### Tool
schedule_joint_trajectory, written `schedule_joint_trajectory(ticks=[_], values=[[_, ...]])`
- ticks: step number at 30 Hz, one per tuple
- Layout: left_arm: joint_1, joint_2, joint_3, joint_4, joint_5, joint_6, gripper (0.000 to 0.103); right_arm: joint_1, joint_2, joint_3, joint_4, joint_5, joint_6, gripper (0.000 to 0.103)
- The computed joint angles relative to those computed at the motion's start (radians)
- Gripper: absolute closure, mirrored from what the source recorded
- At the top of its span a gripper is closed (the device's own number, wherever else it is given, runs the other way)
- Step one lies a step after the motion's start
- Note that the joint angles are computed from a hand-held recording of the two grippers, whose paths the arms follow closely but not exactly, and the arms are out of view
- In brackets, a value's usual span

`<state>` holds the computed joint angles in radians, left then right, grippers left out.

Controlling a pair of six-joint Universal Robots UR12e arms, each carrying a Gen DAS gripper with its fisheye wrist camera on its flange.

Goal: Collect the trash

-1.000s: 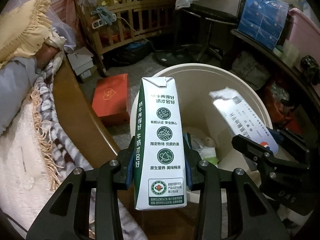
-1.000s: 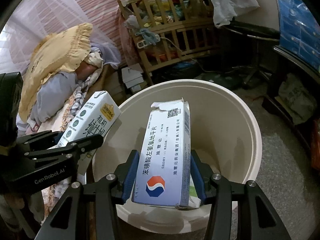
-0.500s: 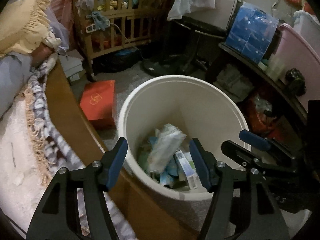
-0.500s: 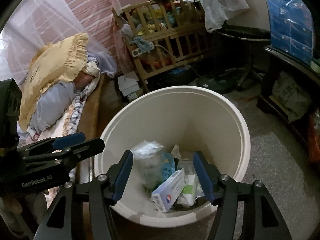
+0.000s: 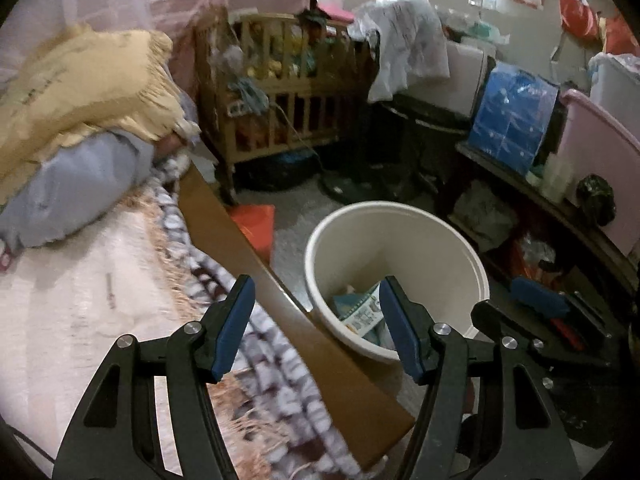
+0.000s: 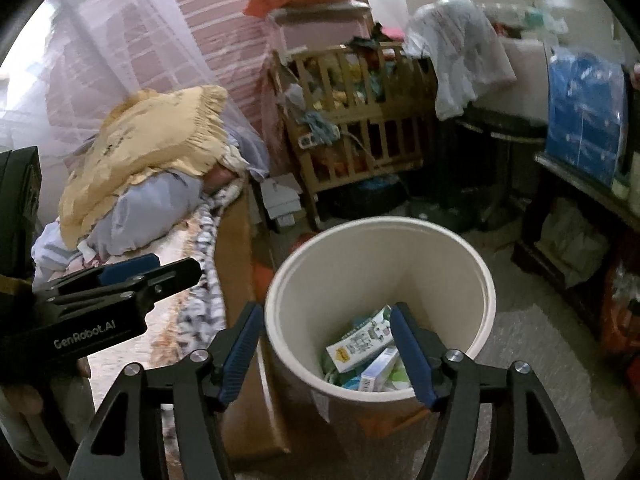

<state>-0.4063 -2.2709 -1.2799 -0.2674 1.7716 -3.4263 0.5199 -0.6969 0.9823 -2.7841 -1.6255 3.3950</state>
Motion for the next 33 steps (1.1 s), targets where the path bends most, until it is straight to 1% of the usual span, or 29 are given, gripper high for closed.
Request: schedule_joint_trajectory(ticks=[5, 7, 12, 16, 23, 33], values=[[0.000, 0.043, -0.062, 0.064, 0.031, -0.007, 0.040, 0.026, -0.018, 0.011, -0.050, -0.040, -0.023, 0.034], [-0.002, 0.057, -0.084, 0.100, 0.056, -0.007, 0.040, 0.033, -0.022, 0.013, -0.068, -0.054, -0.024, 0.029], [-0.013, 0.086, -0.128, 0.179, 0.124, 0.020, 0.040, 0.053, -0.028, 0.008, -0.098, -0.091, -0.043, 0.028], [-0.018, 0.100, -0.150, 0.214, 0.159, 0.034, 0.040, 0.064, -0.030, 0.005, -0.118, -0.109, -0.048, 0.027], [-0.020, 0.116, -0.177, 0.241, 0.185, 0.039, 0.040, 0.076, -0.033, 0.002, -0.135, -0.135, -0.063, 0.025], [-0.020, 0.123, -0.190, 0.251, 0.187, 0.033, 0.040, 0.082, -0.036, 0.001, -0.137, -0.152, -0.074, 0.024]])
